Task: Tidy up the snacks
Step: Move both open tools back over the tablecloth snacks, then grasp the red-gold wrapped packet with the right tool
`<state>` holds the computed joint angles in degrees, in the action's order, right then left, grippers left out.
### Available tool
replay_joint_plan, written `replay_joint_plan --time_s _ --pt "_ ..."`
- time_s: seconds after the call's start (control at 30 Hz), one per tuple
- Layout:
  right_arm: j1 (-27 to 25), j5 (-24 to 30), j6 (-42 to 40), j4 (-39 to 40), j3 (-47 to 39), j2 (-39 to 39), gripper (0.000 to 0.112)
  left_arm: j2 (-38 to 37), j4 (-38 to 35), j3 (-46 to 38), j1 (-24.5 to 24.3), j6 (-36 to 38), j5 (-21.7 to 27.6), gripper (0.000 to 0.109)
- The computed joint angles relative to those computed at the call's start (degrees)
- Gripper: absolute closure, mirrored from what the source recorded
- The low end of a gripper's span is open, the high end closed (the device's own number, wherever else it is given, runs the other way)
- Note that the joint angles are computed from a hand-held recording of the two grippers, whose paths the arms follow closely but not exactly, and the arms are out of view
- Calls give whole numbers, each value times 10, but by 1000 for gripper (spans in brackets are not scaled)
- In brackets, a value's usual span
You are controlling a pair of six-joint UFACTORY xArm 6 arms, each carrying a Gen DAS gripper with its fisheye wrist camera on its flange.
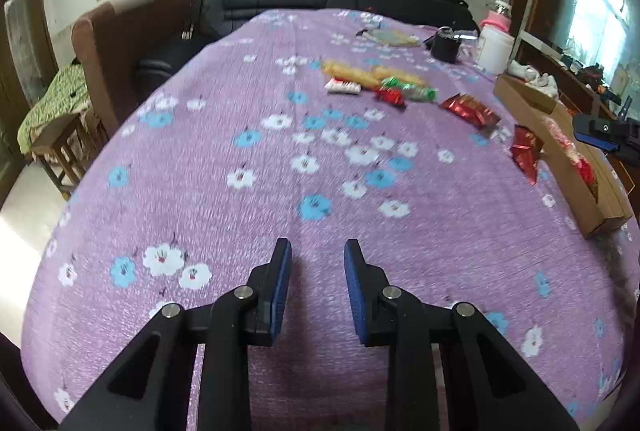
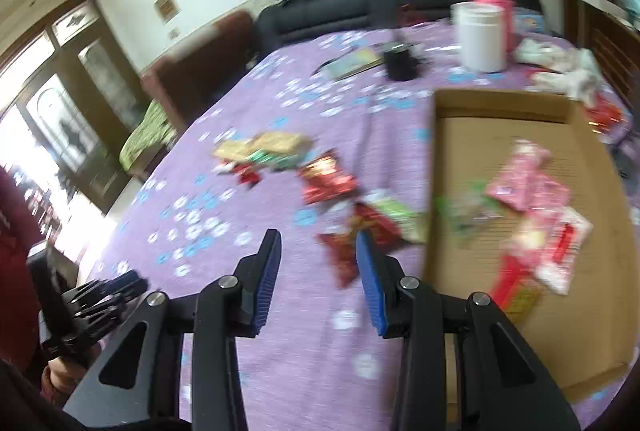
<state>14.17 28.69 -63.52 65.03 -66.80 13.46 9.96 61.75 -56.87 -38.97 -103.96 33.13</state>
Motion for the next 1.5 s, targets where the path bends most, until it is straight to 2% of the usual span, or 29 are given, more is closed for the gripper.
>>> replay_joint_plan --time_s 0.03,0.17,0.4,0.57,0.77,0.9,1.17,1.33,1.4,1.5 --pt "10 2 4 -10 -3 4 71 -3 3 7 7 -5 -19 82" --pt "41 9 28 -37 -23 24 71 -5 19 12 12 -20 -36 82" --pt "66 3 104 -116 -62 66 71 -6 34 12 10 -24 -42 82" --pt "60 11 168 -170 -84 76 71 -14 52 27 22 -57 -69 82" --pt "46 20 215 -225 -120 97 71 -15 59 29 25 -60 -82 82" --pt "39 27 252 -261 -156 126 71 -10 46 23 23 -42 -81 82" --pt "26 29 387 -392 -240 196 71 -9 50 20 17 -37 -72 82" --pt "27 32 425 -442 -231 199 71 -9 54 20 18 -38 -77 82" --pt "31 39 397 -409 -199 177 71 -11 61 22 19 -44 -79 82" --pt "34 140 260 -270 -177 143 71 -10 63 22 20 -43 -82 82"
